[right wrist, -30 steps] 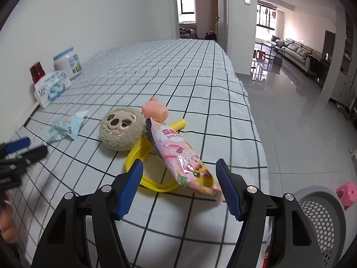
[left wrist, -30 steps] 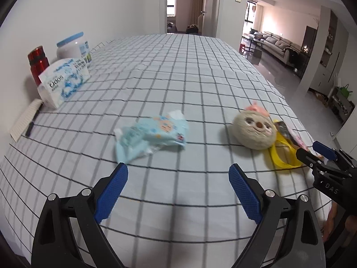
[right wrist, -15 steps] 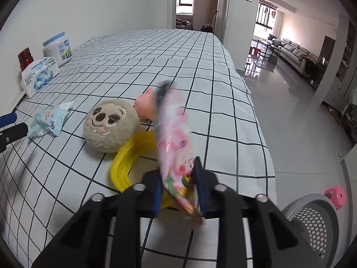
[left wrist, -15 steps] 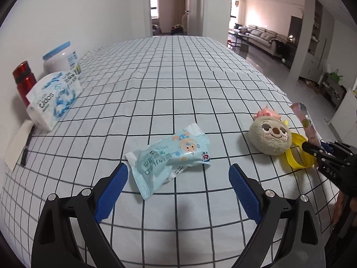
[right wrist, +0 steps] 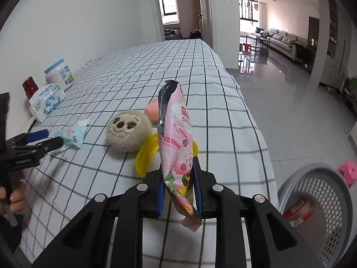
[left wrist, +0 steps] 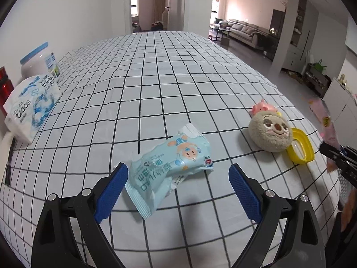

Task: Collect trash
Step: 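Grasp the pink snack bag with the right gripper, then grasp the blue wipes pack with the left gripper while the right holds the pink bag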

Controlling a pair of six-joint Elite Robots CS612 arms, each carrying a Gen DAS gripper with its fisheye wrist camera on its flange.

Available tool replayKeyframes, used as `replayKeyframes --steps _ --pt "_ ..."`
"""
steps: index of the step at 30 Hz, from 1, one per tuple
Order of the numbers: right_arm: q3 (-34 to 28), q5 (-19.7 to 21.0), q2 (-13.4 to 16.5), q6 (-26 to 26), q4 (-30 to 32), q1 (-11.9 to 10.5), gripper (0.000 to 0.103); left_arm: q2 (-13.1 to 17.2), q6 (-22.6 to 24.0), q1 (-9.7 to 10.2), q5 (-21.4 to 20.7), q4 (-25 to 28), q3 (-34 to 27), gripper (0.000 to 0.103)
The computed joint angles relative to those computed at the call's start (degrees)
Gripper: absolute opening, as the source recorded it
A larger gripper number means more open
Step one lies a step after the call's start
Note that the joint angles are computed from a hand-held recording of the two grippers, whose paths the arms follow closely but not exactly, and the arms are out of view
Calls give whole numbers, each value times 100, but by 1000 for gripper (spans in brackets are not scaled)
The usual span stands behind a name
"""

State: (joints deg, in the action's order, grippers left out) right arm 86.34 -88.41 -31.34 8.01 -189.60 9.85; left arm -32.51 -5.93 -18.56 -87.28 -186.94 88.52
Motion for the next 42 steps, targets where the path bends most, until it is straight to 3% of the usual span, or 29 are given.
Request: replayKeyframes --steps 4,13,18,24,32,35,38,42 --pt "150 41 -63 63 -55 22 21 67 218 19 57 147 -140 90" --pt "251 79 -96 217 -6 10 21 127 854 183 -308 234 -306 90" --pt "243 99 -94 218 3 21 21 216 1207 281 -723 306 -476 90" --pt "223 131 -81 249 -10 24 21 292 1369 362 -1219 822 -693 90" --pt "178 174 -61 285 33 22 21 160 1610 348 -1978 985 -424 90" --pt "175 182 -58 283 34 23 21 120 1650 275 -1982 1006 -324 90" --pt "188 198 -64 301 0 17 21 101 1546 191 -1734 913 -270 90" --pt "236 182 -82 310 -103 16 21 118 1118 109 -1366 890 -342 90"
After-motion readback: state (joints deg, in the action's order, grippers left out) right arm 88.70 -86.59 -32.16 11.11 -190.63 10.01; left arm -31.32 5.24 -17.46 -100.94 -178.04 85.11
